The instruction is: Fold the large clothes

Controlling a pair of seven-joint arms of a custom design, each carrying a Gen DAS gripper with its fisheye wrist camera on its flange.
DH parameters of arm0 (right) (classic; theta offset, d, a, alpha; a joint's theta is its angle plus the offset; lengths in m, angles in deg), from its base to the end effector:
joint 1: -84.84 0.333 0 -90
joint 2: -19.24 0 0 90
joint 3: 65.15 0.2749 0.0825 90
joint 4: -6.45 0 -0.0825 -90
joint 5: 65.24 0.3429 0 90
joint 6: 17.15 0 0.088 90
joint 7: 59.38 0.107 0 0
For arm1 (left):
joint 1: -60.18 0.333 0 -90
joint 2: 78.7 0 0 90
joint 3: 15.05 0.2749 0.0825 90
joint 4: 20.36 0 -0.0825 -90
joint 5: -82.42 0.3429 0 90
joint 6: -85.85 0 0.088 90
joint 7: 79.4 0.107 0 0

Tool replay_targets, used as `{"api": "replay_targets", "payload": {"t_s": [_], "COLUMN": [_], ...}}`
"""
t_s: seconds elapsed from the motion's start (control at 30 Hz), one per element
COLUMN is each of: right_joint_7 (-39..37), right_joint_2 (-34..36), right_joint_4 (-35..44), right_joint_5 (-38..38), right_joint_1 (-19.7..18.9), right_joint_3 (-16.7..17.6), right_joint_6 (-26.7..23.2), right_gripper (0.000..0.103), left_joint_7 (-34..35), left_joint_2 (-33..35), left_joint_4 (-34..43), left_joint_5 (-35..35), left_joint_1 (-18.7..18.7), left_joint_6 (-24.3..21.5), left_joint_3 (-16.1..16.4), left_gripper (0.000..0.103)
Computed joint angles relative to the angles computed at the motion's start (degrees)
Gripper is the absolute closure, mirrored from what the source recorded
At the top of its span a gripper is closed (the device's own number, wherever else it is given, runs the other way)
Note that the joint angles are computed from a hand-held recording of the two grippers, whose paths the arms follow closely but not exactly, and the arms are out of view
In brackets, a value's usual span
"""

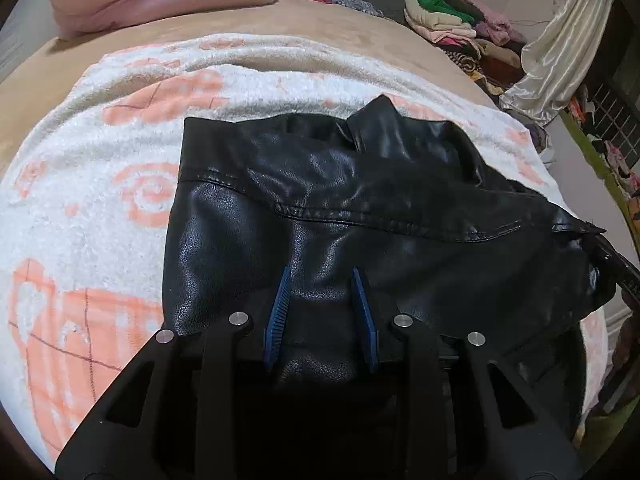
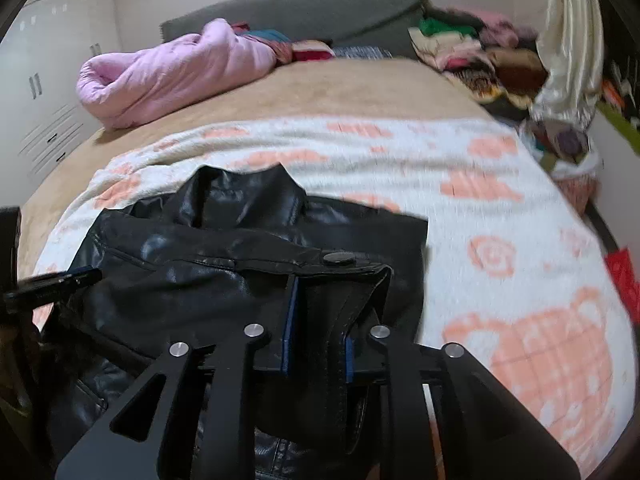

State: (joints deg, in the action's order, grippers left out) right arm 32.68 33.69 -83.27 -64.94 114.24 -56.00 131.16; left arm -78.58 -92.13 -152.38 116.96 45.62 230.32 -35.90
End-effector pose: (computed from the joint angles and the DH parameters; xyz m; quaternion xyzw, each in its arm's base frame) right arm 0.5067 0.3880 0.5609 -0.8217 0.4269 -0.1398 0.3508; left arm 0.3879 -0.2899 0.4605 -0.8145 0.4797 -0.2657 0.1896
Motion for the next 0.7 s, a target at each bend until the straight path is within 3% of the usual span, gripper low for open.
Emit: {"api": "replay_targets", "payload": {"t_s": [0.07, 0.1, 0.13, 0.17, 0.27, 0.3, 0.37, 0.53, 0.7], "right_joint_7": [0.5, 1.0, 2.7, 6.2, 12.6, 11.4, 7.6, 4.8, 6.6], "right_joint_2": [-0.5, -1.2, -1.9, -3.4, -6.1, -5.9, -4.1, 6.0, 18.8], "right_joint_4": [-0.8, -1.8, -2.9, -5.1, -8.8, -8.4, -5.3, 9.1, 27.0], "right_joint_5": [1.2, 1.6, 0.7, -2.2, -6.2, -4.3, -1.7, -6.1, -10.8], "right_joint_1": [-0.4, -0.6, -0.3, 0.4, 0.6, 0.0, -0.1, 4.3, 10.1], "right_joint_3": [0.1, 0.0, -0.5, -1.5, -2.2, -1.2, 0.5, 1.0, -3.0], "right_joint_6": [-0.6, -0.3, 0.3, 2.3, 7.6, 8.2, 6.4, -1.4, -15.1], "right_gripper": [0.077, 0.069, 0.054, 0.049, 0.048, 0.048, 0.048, 0.048, 0.051], "left_joint_7": [-0.3, -0.4, -0.6, -0.7, -0.8, -0.8, -1.0, -0.3, 0.5], "left_joint_2": [0.2, 0.3, 0.4, 0.5, 1.0, 1.1, 1.0, 0.5, 0.6], "left_joint_4": [-0.1, -0.1, 0.0, 0.2, 0.7, 0.8, 0.8, 0.2, 0.6], "left_joint_5": [0.4, 0.6, 0.8, 1.1, 1.7, 1.8, 1.9, 1.5, 1.0], "left_joint_1": [0.1, 0.0, 0.0, 0.0, -0.3, -0.4, -0.6, -0.8, -0.8], "left_joint_6": [0.0, -0.2, -0.4, -0.7, -1.6, -1.8, -1.7, -1.1, -1.6], "left_joint_3": [-0.1, -0.2, -0.2, -0.3, -0.4, -0.3, -0.1, 0.3, 0.2], "left_gripper": [0.080, 0.080, 0.080, 0.080, 0.080, 0.080, 0.080, 0.080, 0.080]}}
